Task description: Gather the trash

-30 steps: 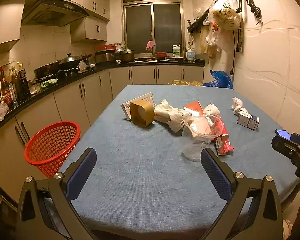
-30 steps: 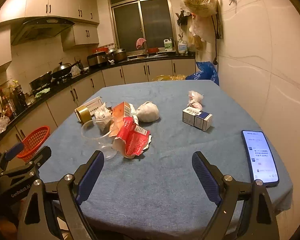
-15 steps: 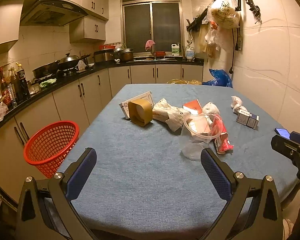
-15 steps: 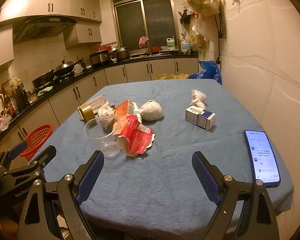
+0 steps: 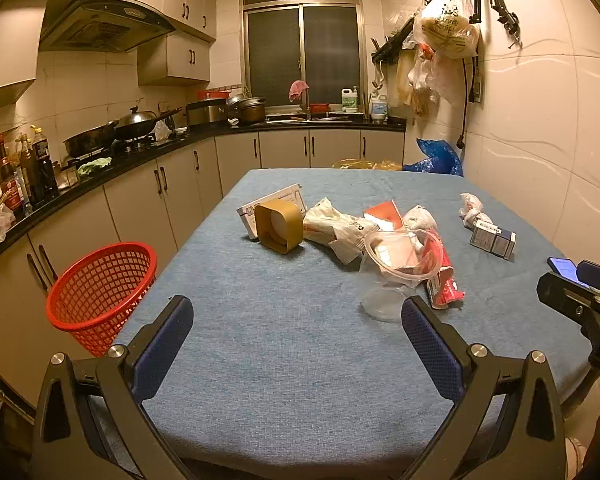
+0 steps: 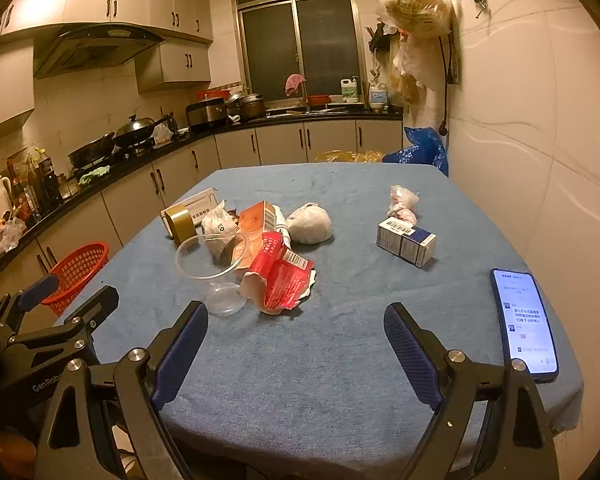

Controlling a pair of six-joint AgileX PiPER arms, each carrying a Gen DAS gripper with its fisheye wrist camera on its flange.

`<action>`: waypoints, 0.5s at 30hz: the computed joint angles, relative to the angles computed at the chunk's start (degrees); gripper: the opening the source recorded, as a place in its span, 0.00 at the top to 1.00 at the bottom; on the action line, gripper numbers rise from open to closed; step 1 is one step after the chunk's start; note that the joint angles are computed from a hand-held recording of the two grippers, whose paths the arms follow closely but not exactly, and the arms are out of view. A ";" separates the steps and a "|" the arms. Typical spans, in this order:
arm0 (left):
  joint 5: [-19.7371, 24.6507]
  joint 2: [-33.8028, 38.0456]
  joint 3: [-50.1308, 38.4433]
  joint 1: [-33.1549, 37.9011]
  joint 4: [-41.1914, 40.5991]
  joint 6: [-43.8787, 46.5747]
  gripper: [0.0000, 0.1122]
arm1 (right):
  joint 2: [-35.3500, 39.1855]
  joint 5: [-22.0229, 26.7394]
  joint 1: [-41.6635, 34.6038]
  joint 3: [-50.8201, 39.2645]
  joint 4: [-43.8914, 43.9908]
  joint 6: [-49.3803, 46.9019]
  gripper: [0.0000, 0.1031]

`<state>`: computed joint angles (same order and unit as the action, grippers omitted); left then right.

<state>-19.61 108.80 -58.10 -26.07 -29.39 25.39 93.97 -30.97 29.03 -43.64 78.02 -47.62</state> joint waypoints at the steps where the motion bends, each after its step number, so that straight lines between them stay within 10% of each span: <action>1: -0.06 0.03 0.07 0.00 -0.08 0.08 0.08 | 0.08 0.36 -0.15 -0.05 -0.20 0.12 0.10; 15: 1.28 0.43 -0.27 0.49 1.72 -1.68 0.08 | 0.17 2.64 -1.70 0.37 -1.91 2.17 0.10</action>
<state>-18.33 109.23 -58.37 -25.58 -27.67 23.71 94.14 -28.33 27.33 -43.27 76.11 -45.45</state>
